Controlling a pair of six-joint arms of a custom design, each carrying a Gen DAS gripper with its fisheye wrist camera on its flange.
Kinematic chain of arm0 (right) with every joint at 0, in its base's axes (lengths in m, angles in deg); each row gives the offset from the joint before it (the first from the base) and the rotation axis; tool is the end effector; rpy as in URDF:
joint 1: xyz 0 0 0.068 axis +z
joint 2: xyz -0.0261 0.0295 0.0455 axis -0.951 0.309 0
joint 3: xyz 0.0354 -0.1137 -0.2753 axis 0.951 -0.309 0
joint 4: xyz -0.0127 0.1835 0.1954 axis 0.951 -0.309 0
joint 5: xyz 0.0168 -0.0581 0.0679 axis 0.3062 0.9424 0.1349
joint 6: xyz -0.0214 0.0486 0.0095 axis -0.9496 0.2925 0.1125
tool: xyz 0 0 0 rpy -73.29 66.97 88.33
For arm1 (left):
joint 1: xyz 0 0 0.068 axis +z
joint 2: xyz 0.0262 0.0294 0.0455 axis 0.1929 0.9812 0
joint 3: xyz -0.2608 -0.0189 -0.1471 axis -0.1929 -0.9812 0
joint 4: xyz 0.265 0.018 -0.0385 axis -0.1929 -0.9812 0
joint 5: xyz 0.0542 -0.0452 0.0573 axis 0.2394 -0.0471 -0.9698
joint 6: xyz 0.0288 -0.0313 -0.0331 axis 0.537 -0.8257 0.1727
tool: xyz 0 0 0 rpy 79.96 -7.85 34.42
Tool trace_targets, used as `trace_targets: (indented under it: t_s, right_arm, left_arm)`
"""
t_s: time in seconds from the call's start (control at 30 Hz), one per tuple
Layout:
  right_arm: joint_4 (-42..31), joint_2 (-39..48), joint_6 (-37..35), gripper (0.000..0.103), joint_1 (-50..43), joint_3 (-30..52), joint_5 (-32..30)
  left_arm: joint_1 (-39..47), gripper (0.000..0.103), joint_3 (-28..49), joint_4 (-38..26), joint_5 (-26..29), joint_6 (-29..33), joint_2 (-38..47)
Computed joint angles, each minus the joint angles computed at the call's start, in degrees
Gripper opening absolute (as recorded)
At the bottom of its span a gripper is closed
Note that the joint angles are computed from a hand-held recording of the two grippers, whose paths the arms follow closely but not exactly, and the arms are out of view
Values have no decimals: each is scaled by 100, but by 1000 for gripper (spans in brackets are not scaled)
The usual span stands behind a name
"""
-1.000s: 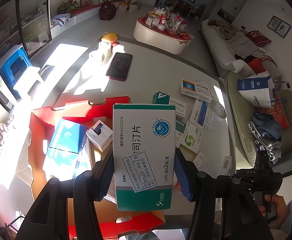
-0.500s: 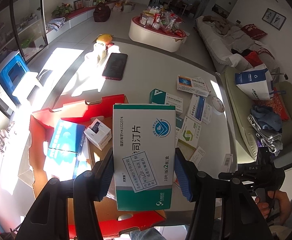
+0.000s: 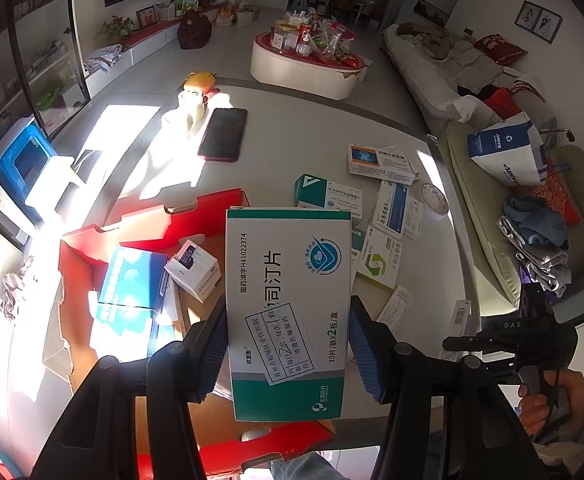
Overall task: Organize objects
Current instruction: 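Hold the blue cream box in the right tool while the left holds the white-green box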
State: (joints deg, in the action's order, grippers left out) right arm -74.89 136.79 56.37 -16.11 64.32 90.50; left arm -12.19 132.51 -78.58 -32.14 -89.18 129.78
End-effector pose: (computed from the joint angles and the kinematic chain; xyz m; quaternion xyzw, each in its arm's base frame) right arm 0.1219 0.1721 0.1935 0.5942 0.7245 0.3477 0.0336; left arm 0.3440 -0.1569 0.2795 0.2108 0.9407 -0.1575 0.2141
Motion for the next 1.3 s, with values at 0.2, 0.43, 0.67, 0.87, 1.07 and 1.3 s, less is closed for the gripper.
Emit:
trace_targets:
  t_s: [0.2, 0.43, 0.67, 0.87, 1.07, 1.3]
  right_arm:
    - [56, 36, 1, 41, -51, -8, -21]
    - [87, 60, -25, 41, -102, -10, -55]
    - [157, 58, 19, 41, -150, -62, -82]
    - [153, 54, -30, 41, -209, -59, -136]
    - [111, 4, -20, 41, -216, -62, -150]
    - [61, -44, -54, 41, -278, -58, -203]
  left_arm:
    - [9, 60, 11, -17, -17, 4, 13]
    - [12, 60, 2, -10, -22, 1, 24]
    - [37, 60, -3, 1, -20, 22, 51]
    - [22, 60, 24, -8, -132, 68, 93]
    - [28, 60, 55, -25, -147, 65, 113]
    - [22, 60, 89, -27, -126, 76, 156]
